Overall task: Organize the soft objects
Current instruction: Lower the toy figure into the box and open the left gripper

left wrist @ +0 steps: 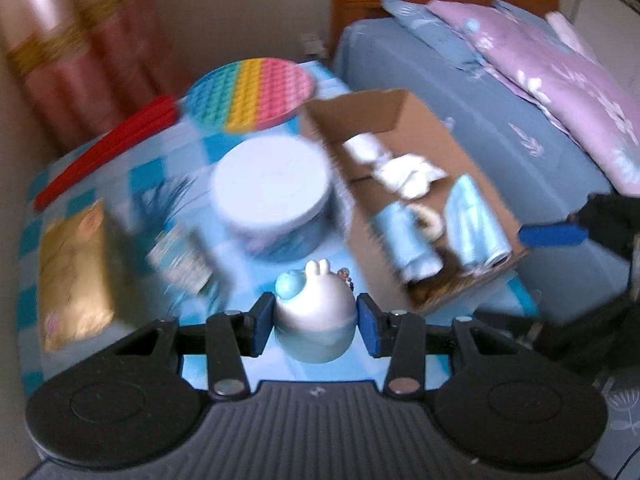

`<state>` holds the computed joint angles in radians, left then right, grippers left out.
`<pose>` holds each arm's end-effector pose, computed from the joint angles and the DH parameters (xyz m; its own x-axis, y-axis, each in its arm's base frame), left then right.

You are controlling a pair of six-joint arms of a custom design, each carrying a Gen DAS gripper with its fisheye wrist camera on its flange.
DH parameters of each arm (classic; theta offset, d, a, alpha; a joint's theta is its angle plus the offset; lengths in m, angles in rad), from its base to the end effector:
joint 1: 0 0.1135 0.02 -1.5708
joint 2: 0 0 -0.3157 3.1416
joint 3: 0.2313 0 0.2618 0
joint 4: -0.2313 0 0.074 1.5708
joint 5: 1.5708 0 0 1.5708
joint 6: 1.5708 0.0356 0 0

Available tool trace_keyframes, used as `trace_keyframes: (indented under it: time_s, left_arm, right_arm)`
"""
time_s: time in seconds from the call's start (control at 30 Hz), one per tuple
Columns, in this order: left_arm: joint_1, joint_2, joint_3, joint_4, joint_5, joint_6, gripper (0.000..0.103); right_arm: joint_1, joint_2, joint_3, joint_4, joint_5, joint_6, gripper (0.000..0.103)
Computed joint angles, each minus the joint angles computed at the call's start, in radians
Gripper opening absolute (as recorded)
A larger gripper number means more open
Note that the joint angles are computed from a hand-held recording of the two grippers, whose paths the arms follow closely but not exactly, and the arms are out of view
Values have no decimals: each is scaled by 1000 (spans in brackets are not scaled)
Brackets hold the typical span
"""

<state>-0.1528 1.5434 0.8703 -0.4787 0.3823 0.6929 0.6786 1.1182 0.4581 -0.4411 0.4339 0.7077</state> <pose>0.2861 -0.0575 0.2194 -0.5086 0.6780 -0.5307 0.8008 0.5989 -0.0023 0.1403 0.0939 0.1938 -0.8015 0.1115 -0.5876 0.1311 0.9913 0.0093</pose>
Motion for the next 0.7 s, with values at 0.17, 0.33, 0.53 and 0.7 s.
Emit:
trace_keyframes:
  time_s: [0.17,0.33,0.53,0.7]
  left_arm:
    - [-134,48,85,-46,-52,-18,43]
    - [-253,110,147,-27,-144,-64,43]
    - [-336,184,205,11,-223,-107,43]
    - [-369,219,219,43,-261,-119,45]
  right_arm:
    - [72,39,8,-21,55,27,81]
    - [98,38,4,-23,73,35,81]
    - [86,26,-2,-17,63,19,81]
    - [78,32,-6,0,55,5,81]
